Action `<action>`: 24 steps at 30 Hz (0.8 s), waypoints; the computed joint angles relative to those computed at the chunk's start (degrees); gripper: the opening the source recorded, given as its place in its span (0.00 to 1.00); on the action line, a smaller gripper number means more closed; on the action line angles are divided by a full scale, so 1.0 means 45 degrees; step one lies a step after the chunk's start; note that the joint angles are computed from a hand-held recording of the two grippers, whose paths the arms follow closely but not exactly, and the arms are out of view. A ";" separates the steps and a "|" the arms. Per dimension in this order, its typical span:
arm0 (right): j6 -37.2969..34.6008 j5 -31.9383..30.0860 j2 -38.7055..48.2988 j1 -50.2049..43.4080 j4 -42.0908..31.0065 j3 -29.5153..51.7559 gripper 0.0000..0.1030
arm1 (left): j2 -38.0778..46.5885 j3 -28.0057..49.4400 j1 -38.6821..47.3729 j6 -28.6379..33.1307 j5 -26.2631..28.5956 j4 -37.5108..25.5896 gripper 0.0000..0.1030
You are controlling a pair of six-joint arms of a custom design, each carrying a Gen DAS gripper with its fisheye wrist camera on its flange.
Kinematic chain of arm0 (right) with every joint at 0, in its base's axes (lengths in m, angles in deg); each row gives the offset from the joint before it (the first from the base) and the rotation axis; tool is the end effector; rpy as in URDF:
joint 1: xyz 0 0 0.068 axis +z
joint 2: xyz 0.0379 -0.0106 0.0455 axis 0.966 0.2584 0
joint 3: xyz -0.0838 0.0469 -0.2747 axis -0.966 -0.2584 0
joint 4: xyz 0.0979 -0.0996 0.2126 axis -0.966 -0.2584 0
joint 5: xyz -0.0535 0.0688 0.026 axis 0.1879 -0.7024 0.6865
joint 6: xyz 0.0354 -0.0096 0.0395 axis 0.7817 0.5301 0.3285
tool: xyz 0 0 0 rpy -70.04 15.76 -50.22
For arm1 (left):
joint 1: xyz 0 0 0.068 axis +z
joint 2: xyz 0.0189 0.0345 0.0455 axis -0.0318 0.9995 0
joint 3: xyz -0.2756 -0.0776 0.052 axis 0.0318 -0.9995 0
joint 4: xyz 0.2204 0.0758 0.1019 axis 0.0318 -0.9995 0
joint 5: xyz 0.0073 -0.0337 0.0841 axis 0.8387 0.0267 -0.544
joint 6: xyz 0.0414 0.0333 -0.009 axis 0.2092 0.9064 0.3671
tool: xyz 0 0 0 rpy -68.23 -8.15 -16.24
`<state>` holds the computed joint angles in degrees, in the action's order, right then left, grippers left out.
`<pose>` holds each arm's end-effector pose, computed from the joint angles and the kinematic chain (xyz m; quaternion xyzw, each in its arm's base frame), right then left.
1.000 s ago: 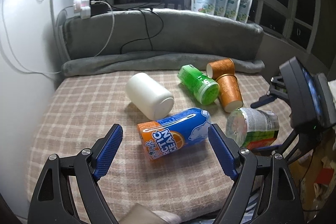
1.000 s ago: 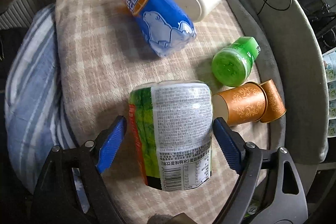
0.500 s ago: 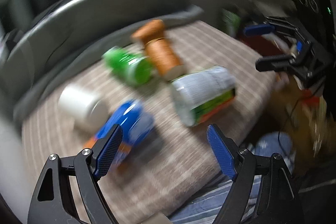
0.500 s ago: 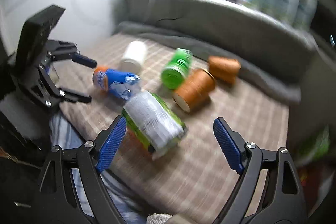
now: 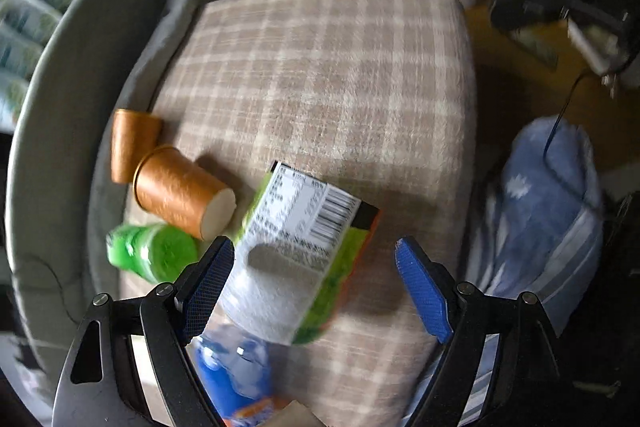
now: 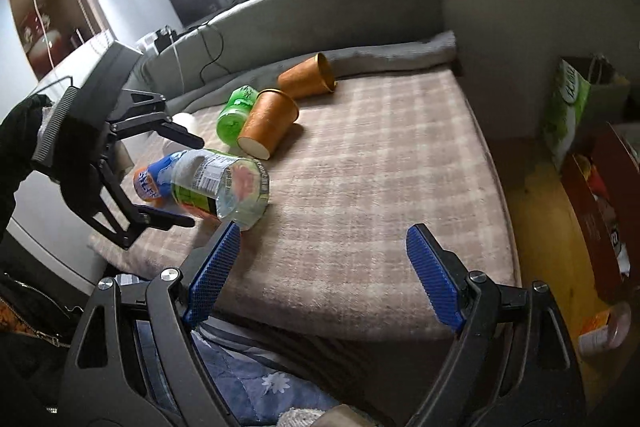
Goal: Flip cup upright
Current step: 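Grasp the lying green-labelled can around its body with the left gripper, then lift the can with the left gripper and rotate it upright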
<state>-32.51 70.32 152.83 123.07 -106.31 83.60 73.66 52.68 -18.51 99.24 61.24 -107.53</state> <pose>0.1885 0.2030 0.2769 -0.1115 0.9059 0.2127 0.3487 0.2600 -0.0762 0.3065 0.5723 0.8037 0.0754 0.1443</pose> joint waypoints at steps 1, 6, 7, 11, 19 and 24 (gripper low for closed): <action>0.0034 -0.0011 -0.0049 -0.0039 0.0070 -0.0087 0.85 | 0.0252 0.0081 -0.0133 0.0063 -0.0303 -0.0023 0.81; 0.0211 -0.0165 -0.0110 -0.0180 0.0402 -0.0444 0.85 | 0.1131 0.0162 -0.0326 -0.0074 -0.1129 0.0274 0.81; 0.0227 -0.0204 -0.0061 -0.0237 0.0452 -0.0448 0.85 | 0.1206 0.0115 -0.0329 -0.0040 -0.1181 0.0451 0.81; 0.0295 -0.0272 0.0029 -0.0302 0.0516 -0.0441 0.85 | 0.1307 0.0083 -0.0363 -0.0034 -0.1141 0.0641 0.83; 0.0548 -0.0337 0.0094 -0.0351 0.0604 -0.0361 0.85 | 0.1552 -0.0063 -0.0444 0.0501 -0.1580 0.1053 0.84; 0.0515 -0.0231 0.0067 -0.0318 0.0440 -0.0312 0.85 | 0.1625 -0.0213 -0.0364 0.0585 -0.1684 0.1463 0.84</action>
<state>-30.20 69.28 153.13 121.64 -104.33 82.20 80.97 51.72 -20.15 101.87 53.66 -100.94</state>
